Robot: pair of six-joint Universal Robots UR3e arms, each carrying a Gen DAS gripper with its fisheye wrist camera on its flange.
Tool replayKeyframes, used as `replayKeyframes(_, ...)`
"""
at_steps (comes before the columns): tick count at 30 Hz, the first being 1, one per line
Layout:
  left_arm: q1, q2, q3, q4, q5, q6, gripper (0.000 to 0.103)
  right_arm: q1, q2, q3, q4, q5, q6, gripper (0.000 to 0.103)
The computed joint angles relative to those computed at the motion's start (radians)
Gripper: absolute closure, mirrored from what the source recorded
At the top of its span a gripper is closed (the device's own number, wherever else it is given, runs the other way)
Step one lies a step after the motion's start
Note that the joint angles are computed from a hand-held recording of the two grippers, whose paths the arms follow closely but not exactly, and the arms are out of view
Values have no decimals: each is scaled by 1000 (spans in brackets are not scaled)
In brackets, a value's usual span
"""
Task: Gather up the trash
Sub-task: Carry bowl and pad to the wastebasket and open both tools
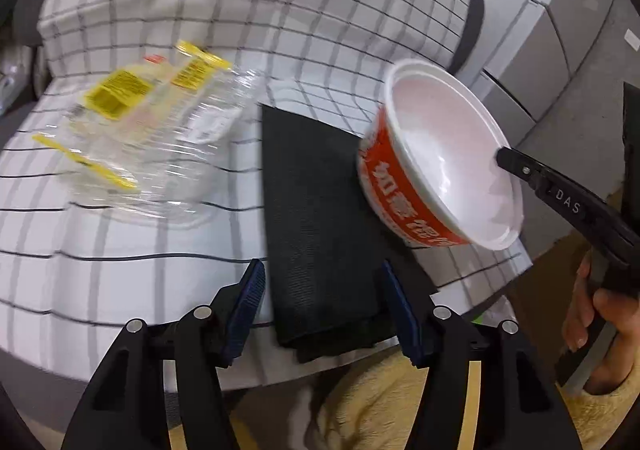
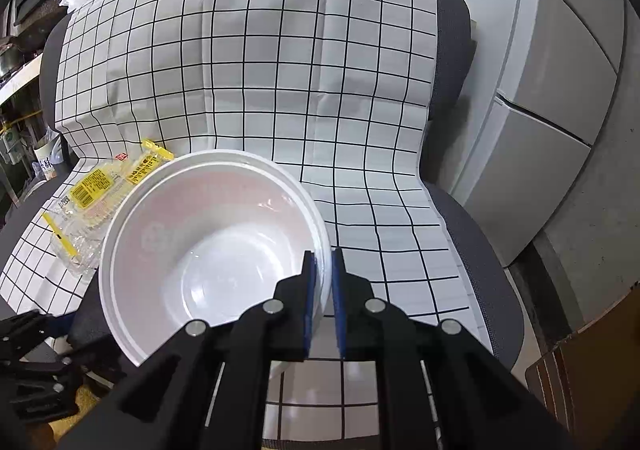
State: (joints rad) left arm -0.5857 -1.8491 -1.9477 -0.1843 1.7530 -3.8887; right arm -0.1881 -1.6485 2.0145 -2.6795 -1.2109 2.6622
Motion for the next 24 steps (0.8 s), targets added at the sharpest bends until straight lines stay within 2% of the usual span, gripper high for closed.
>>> replayKeyframes(3,20,-28,4,37,-40,-12,46,-1,21,-9,-15,-3,8,94)
replayKeyframes(4,23,-25,-6,63,-47,-24,50,-5,24,-11,-12,1,10,94)
replayKeyframes(7,18,-5,-30,142,-37,-39,66,-22,32,-15,-13,13,17,94)
replayKeyframes(8,10,4,-26,154,-21,-43,77,-33,33,-20,-4,24,21,94)
replayKeyframes(9,2,11,-11,133,3,-46,83,-49,31,-26,9,40,26,94)
replayKeyframes(11,-42,4,84,10,95,-53,94,-85,18,-33,43,84,39,94)
replayKeyframes(14,-100,-10,191,-92,196,-55,98,-169,-36,-19,79,161,49,96)
replayKeyframes(16,-163,-34,298,-184,298,-48,98,-240,-86,-8,131,221,39,97)
replayKeyframes(19,-238,-79,446,-287,419,-14,98,-369,-180,32,199,285,-6,97)
replayKeyframes(21,-287,-139,585,-385,502,17,98,-489,-245,36,323,350,-75,97)
replayKeyframes(24,-317,-218,722,-410,509,79,98,-672,-332,31,526,412,-205,97)
